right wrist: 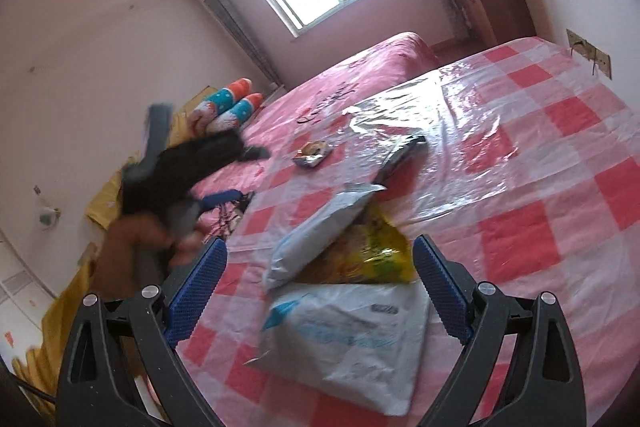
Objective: Collect trash
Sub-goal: 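Move both grippers back to the table toward the remaining wrappers, then grasp the yellow bread wrapper with the left gripper while the right grasps the grey pouch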
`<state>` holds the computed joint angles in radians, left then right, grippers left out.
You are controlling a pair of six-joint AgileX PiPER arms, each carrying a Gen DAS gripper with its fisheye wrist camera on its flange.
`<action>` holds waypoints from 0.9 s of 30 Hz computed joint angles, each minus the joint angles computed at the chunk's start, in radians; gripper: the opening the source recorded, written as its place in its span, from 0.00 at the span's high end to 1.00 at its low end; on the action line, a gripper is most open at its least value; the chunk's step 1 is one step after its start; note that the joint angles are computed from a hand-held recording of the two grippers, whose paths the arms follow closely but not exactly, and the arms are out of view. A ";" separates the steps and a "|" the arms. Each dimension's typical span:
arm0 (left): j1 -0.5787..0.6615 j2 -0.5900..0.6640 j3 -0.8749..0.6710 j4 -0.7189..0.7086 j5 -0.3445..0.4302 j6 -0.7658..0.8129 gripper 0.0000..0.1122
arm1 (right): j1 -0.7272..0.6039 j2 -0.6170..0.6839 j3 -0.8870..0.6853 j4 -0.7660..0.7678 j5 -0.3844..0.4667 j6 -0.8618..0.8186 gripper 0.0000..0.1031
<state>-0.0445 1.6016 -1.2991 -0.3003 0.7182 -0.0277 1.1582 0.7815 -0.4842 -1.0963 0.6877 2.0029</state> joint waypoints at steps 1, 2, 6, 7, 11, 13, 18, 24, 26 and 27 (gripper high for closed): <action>-0.018 0.067 -0.066 0.024 0.005 -0.051 0.25 | -0.028 -0.002 0.003 0.018 -0.021 -0.023 0.10; -0.031 0.112 -0.117 0.060 0.013 -0.099 0.25 | -0.055 -0.004 0.004 0.038 -0.041 -0.049 0.10; -0.072 0.263 -0.296 0.165 0.052 -0.240 0.25 | -0.187 -0.032 0.017 0.163 -0.126 -0.207 0.10; -0.084 0.304 -0.352 0.199 0.077 -0.277 0.25 | -0.228 -0.042 0.023 0.210 -0.156 -0.261 0.10; -0.109 0.409 -0.503 0.296 0.158 -0.354 0.25 | -0.361 -0.056 0.036 0.377 -0.261 -0.456 0.10; -0.126 0.452 -0.566 0.362 0.197 -0.387 0.25 | -0.407 -0.056 0.037 0.456 -0.299 -0.544 0.10; -0.130 0.516 -0.664 0.372 0.251 -0.384 0.25 | -0.443 -0.064 0.045 0.552 -0.327 -0.645 0.10; -0.139 0.595 -0.777 0.378 0.331 -0.389 0.25 | -0.476 -0.061 0.045 0.638 -0.344 -0.738 0.10; -0.149 0.610 -0.791 0.418 0.350 -0.412 0.38 | -0.499 -0.056 0.046 0.720 -0.359 -0.822 0.10; -0.159 0.609 -0.786 0.451 0.351 -0.428 0.39 | -0.513 -0.051 0.047 0.762 -0.369 -0.867 0.10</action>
